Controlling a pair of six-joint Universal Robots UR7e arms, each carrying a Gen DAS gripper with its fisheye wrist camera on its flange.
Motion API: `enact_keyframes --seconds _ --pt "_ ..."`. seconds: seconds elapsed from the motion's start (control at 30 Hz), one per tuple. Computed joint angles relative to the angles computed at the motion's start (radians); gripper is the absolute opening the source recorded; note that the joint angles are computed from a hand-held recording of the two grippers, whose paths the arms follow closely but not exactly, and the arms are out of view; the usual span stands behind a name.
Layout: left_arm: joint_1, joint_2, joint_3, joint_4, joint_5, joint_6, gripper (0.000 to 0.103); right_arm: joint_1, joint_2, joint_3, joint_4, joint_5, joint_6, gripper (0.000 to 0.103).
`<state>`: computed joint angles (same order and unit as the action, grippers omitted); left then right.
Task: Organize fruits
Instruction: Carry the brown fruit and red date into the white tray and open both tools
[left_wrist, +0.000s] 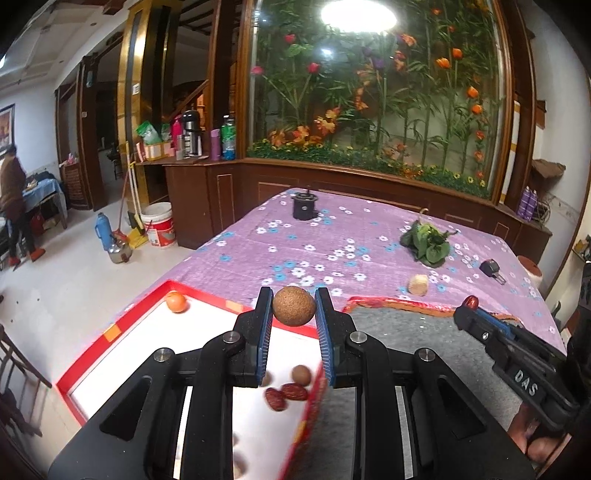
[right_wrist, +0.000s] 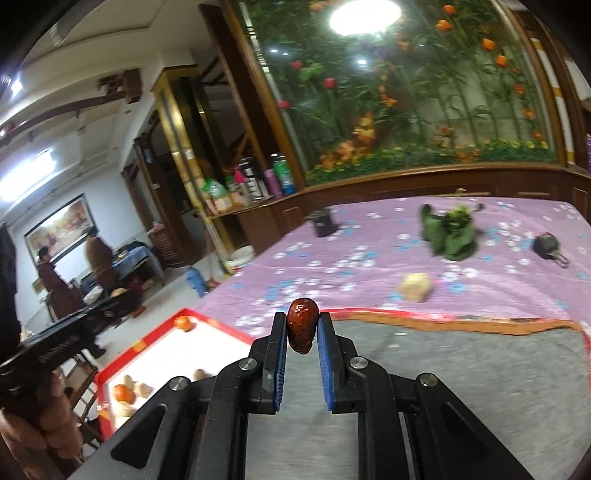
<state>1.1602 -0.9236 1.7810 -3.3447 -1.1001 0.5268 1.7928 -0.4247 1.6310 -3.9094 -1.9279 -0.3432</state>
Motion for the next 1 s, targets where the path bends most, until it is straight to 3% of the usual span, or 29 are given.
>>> enact_keyframes --seconds 0.17,0.5,1.0 --pt "0.027 -0.026 -0.003 0.007 -0.011 -0.015 0.022 0.042 0.049 -0.062 0.068 0.030 0.016 0.015" --pt "0.079 -0.071 -0.006 0.021 -0.037 -0.037 0.022 0.104 0.134 -0.178 0.184 0.020 0.003 0.015" --pt "0.121 -0.085 -0.026 0.043 -0.035 -0.051 0.022 0.132 0.216 -0.295 0.321 0.035 0.015 0.015"
